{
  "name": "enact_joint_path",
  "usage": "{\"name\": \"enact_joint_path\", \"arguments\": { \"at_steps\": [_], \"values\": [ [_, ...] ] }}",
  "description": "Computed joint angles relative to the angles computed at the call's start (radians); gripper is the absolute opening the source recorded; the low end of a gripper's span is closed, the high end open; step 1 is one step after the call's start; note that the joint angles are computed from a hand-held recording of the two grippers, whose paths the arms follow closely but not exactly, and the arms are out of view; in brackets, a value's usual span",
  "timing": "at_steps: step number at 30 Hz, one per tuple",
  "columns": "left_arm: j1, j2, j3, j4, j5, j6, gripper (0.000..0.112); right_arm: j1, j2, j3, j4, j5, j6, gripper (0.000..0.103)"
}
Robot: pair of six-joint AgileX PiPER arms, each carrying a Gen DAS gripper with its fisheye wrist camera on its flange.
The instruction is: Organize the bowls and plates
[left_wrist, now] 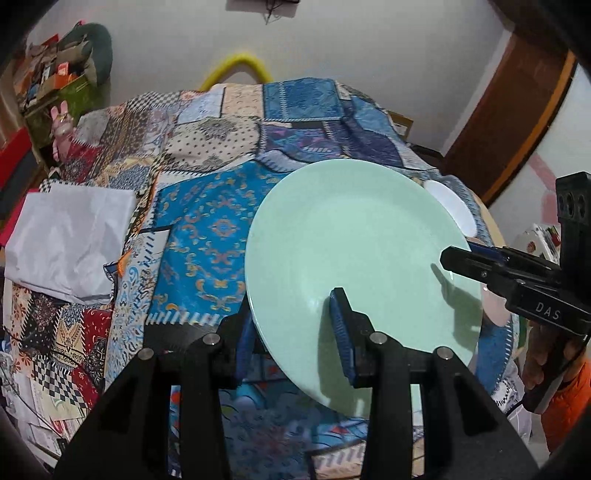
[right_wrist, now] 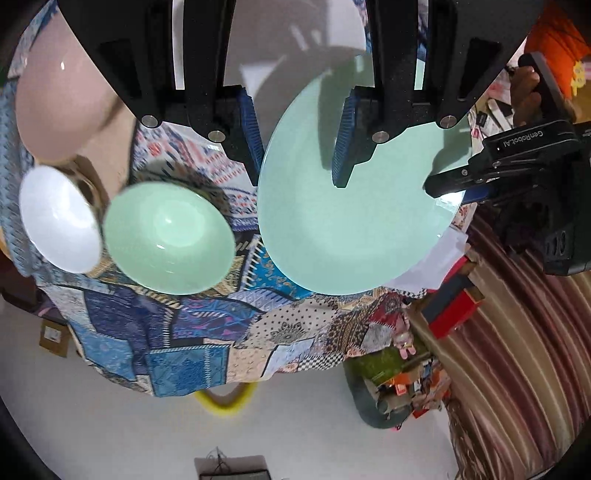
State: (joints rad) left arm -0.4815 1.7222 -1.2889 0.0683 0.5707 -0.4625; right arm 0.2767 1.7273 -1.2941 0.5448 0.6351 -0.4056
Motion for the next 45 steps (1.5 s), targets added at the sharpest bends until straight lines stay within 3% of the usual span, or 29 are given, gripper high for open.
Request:
{"name": "enact_joint_path", "arguments": {
  "at_steps": [8, 18, 41, 45],
  "values": [
    [-0.123, -0.003, -0.019, 0.087, 0.027, -0.117, 0.039, -0.081, -0.157, 0.188, 0.075, -0.038, -0.08, 0.034],
    [-0.211, 0.069, -0.045, 0.056, 0.017, -0.14, 0.039, -0.203, -0.262, 0.372, 0.196, -0.05, -0.214, 0.034],
    [-0.207, 0.19, -0.041, -0.041, -0.006, -0.077, 0.039, -0.269, -0.202, 0.503, 0.355, -0.051, -0.378, 0.034],
    [-0.216, 0.199, -0.055, 0.004, 0.004, -0.106, 0.039, -0.273, -0.192, 0.505, 0.363, -0.052, -0.386, 0.034]
  ]
}}
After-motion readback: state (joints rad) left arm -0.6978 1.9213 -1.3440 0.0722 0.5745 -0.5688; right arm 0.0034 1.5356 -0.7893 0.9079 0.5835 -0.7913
